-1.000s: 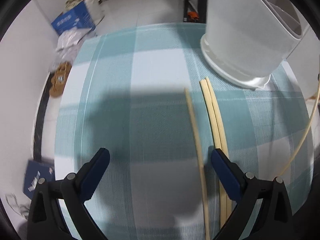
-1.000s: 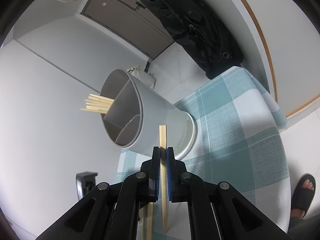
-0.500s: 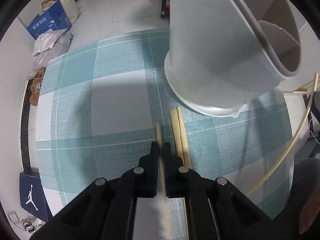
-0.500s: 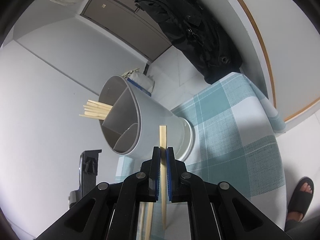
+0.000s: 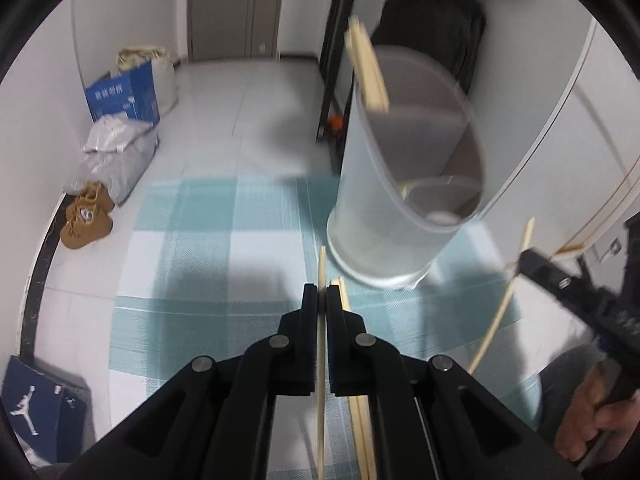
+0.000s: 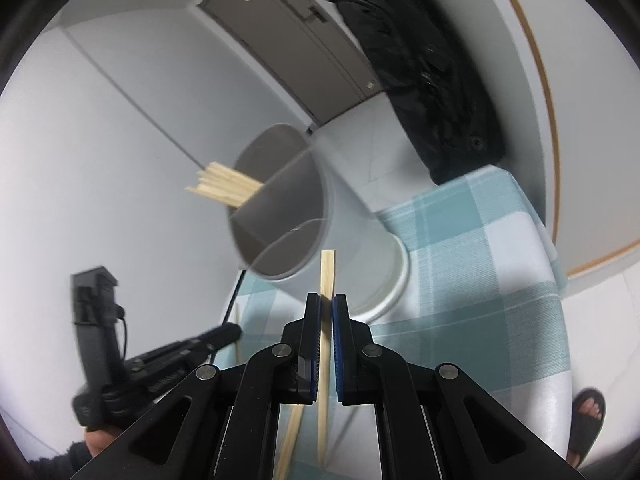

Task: Organize utensils
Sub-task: 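Close the left tool on another wooden chopstick and lift it, then carry both held chopsticks above the white holder's opening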

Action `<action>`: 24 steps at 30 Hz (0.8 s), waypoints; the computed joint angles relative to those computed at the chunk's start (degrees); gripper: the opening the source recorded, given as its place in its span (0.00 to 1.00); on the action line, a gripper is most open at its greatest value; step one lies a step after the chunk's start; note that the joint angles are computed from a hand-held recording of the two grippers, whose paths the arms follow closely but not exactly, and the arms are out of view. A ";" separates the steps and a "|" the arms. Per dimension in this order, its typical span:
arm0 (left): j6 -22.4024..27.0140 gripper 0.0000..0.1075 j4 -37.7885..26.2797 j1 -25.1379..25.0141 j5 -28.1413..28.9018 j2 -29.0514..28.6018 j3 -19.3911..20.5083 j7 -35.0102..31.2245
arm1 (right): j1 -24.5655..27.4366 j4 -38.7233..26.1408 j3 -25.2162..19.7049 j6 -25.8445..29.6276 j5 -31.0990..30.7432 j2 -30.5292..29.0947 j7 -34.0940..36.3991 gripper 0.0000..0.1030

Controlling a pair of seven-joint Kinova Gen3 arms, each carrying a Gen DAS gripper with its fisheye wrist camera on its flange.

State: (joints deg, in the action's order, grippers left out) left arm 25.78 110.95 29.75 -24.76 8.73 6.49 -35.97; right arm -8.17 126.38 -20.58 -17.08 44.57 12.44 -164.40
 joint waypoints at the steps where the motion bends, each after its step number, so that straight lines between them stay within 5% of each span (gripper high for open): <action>1: -1.60 0.00 1.55 0.85 -0.94 -1.45 -0.79 2.33 | -1.36 -0.04 0.43 0.45 -1.18 -0.62 1.63 0.05; 7: -5.16 0.00 4.25 3.58 -11.86 -4.09 -0.75 13.90 | -9.95 -1.06 3.64 4.53 -11.25 -3.61 14.40 0.04; 12: -11.39 0.00 4.70 -1.94 -12.25 -3.12 -0.69 9.19 | -15.05 -2.16 5.25 7.57 -21.95 -4.80 26.05 0.04; 16: -12.27 0.00 5.56 0.41 -16.17 -5.34 -2.33 13.21 | -22.55 -4.08 11.02 11.68 -30.33 -5.62 34.30 0.04; 21: -11.96 0.00 5.39 -1.49 -21.49 -7.01 0.00 18.50 | -24.78 -5.93 13.02 13.46 -37.65 -6.87 41.79 0.04; 24: -11.77 0.00 4.65 -3.15 -24.70 -7.95 1.84 21.37 | -20.19 -8.17 8.55 16.01 -38.04 -7.70 43.66 0.04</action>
